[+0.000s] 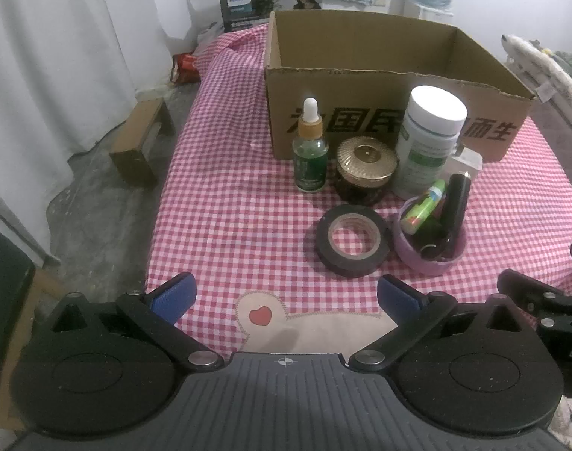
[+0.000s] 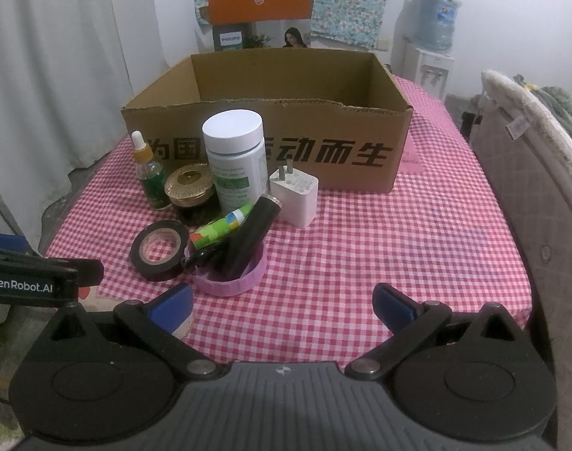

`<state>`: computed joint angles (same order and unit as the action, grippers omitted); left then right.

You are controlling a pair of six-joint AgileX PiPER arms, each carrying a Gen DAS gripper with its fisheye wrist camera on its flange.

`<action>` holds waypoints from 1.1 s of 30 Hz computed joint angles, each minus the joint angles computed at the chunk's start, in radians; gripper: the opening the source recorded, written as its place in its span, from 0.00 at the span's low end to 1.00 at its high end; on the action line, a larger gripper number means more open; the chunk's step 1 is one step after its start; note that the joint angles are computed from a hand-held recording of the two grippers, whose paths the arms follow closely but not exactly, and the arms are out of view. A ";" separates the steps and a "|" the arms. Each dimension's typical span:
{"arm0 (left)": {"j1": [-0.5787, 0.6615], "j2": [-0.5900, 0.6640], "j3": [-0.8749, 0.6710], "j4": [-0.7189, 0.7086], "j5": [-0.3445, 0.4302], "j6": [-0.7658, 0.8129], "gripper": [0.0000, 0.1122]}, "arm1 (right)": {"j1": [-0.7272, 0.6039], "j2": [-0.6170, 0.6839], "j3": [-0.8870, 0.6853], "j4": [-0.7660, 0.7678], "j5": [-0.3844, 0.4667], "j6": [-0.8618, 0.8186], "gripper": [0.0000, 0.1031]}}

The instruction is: Organize rigid objects

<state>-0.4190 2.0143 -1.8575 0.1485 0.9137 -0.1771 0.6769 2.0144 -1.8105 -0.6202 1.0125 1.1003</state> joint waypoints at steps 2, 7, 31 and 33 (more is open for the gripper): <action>0.000 0.001 0.000 0.000 0.000 -0.001 0.92 | 0.000 0.001 -0.003 -0.001 0.001 -0.001 1.00; 0.000 0.001 0.000 0.000 0.002 -0.001 0.92 | 0.002 0.002 -0.004 -0.003 0.003 0.000 1.00; -0.003 0.014 -0.013 0.002 0.007 0.002 0.92 | 0.001 0.007 -0.023 -0.002 0.011 -0.005 1.00; -0.005 0.023 -0.027 0.003 0.014 0.003 0.92 | -0.001 0.008 -0.027 0.000 0.011 -0.008 1.00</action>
